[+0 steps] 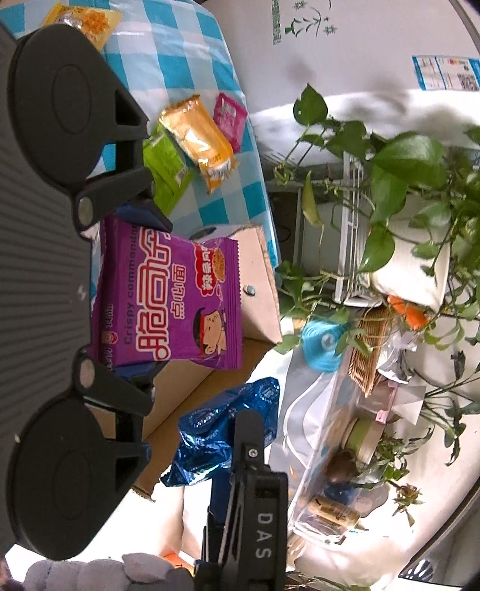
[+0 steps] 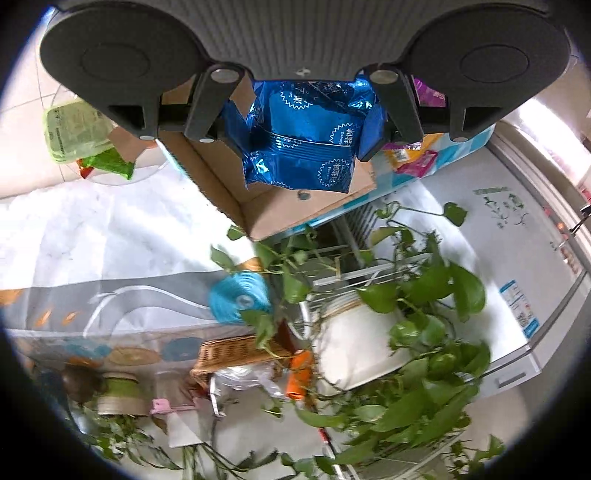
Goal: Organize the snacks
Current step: 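Carry the purple bag and blue foil bag toward the cardboard box with both tools, then lower both bags into the cardboard box and open both tools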
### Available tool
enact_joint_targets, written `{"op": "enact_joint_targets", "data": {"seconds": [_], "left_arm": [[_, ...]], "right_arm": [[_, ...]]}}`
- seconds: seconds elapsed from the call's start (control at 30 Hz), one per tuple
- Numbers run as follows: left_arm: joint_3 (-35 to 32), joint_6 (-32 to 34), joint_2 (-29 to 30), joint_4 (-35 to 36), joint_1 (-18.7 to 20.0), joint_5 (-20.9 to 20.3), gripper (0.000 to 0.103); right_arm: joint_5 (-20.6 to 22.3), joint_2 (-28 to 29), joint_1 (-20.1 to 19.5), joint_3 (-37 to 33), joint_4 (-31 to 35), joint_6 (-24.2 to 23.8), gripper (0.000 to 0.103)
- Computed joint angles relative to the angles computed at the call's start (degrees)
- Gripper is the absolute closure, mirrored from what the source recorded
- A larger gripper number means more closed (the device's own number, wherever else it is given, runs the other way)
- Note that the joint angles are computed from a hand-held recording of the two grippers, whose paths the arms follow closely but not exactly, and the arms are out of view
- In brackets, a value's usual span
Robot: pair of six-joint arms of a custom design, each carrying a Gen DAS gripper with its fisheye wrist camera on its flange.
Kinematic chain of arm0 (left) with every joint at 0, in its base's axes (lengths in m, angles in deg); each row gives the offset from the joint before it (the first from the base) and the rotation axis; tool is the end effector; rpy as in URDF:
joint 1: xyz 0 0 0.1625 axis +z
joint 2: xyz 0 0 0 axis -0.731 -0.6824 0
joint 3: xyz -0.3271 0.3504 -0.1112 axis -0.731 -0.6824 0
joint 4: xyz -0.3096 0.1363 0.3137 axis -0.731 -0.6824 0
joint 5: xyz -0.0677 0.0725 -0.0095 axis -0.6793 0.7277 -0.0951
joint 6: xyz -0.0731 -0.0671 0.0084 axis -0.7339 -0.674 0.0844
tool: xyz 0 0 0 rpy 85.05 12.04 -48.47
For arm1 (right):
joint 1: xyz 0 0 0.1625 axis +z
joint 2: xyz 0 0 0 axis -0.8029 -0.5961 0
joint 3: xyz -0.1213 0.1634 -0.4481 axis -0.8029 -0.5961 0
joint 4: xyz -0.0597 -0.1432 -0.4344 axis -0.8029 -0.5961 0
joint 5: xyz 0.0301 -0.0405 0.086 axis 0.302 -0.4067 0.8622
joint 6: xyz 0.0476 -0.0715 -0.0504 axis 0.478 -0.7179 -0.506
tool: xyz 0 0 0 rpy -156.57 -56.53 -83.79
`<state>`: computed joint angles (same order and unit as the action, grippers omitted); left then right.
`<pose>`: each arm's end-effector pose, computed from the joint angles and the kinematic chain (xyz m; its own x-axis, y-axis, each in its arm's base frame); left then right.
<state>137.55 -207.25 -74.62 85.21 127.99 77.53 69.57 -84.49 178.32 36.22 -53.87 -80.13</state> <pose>0.0495 -0.6252 0.3284 -0.5973 0.6957 -0.3990 0.7996 0.5550 -0.2293 0.4288 -0.5418 -0.1224 -0.7928 0.5238 0.3115 -0.0811 0.4159 -0.9058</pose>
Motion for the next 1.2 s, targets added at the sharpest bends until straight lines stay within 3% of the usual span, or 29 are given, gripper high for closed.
{"op": "enact_joint_targets", "data": {"seconds": [0.6, 0.67, 0.73, 0.87, 1.2], "left_arm": [[3.2, 0.4, 2.4, -1.2, -2.5, -1.4, 0.035], [3.0, 0.9, 2.5, -1.2, -2.5, -0.5, 0.028], [3.5, 1.1, 1.9, -2.5, -2.8, -0.2, 0.011], [1.9, 0.5, 2.0, -1.1, -2.7, 1.2, 0.011], [-1.7, 0.9, 2.5, 1.9, -1.8, -0.8, 0.011]], "right_arm": [[-0.1, -0.9, -2.6, 1.9, 8.3, 16.8, 0.033], [-0.4, -1.0, -2.7, 2.0, 8.4, 17.6, 0.031], [-0.6, -1.2, -2.8, 2.3, 7.7, 17.9, 0.028], [-0.9, -1.9, -2.8, 3.4, 5.3, 17.8, 0.028], [-2.7, -1.2, -2.9, 1.6, 6.3, 15.7, 0.018]]}}
